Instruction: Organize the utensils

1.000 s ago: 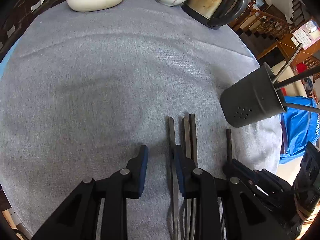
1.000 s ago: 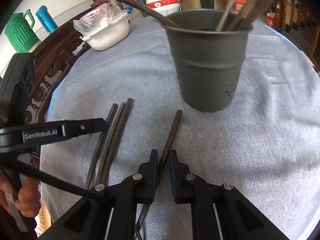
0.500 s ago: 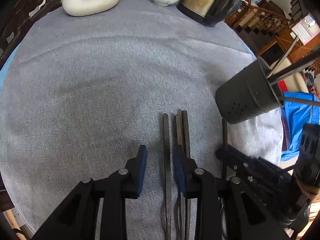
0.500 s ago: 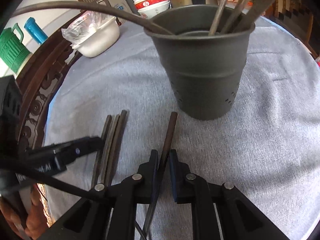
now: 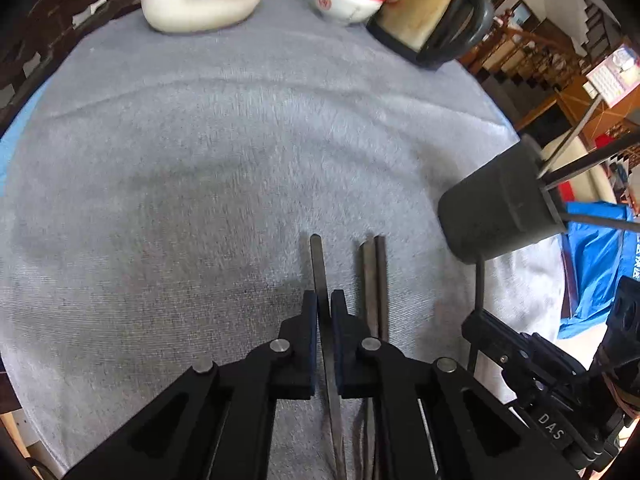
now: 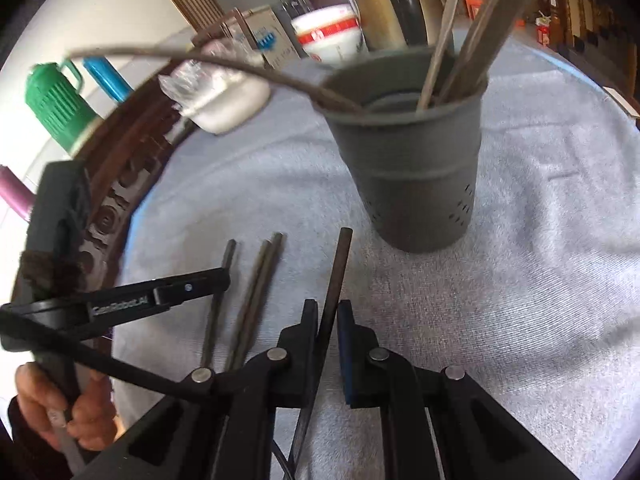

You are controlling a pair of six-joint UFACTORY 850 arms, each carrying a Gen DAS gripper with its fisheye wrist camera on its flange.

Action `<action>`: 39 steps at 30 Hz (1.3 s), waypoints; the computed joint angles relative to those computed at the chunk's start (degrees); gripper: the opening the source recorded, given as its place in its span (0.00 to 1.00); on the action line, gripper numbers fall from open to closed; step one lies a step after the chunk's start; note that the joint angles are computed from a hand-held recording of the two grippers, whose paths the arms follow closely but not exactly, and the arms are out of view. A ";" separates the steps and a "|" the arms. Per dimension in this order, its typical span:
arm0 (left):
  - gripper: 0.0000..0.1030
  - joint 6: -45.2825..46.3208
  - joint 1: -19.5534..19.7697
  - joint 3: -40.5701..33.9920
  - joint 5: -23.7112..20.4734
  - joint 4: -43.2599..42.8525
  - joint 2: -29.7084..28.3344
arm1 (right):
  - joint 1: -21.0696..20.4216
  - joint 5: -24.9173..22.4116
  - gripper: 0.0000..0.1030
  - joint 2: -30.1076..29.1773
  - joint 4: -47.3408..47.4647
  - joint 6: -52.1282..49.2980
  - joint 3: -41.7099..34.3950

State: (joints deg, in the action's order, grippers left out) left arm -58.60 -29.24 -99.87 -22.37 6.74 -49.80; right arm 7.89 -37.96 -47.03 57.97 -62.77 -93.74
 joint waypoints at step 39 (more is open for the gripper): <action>0.28 -28.24 -1.07 20.17 3.93 22.48 14.69 | 1.32 0.89 0.34 5.14 4.71 -9.63 7.04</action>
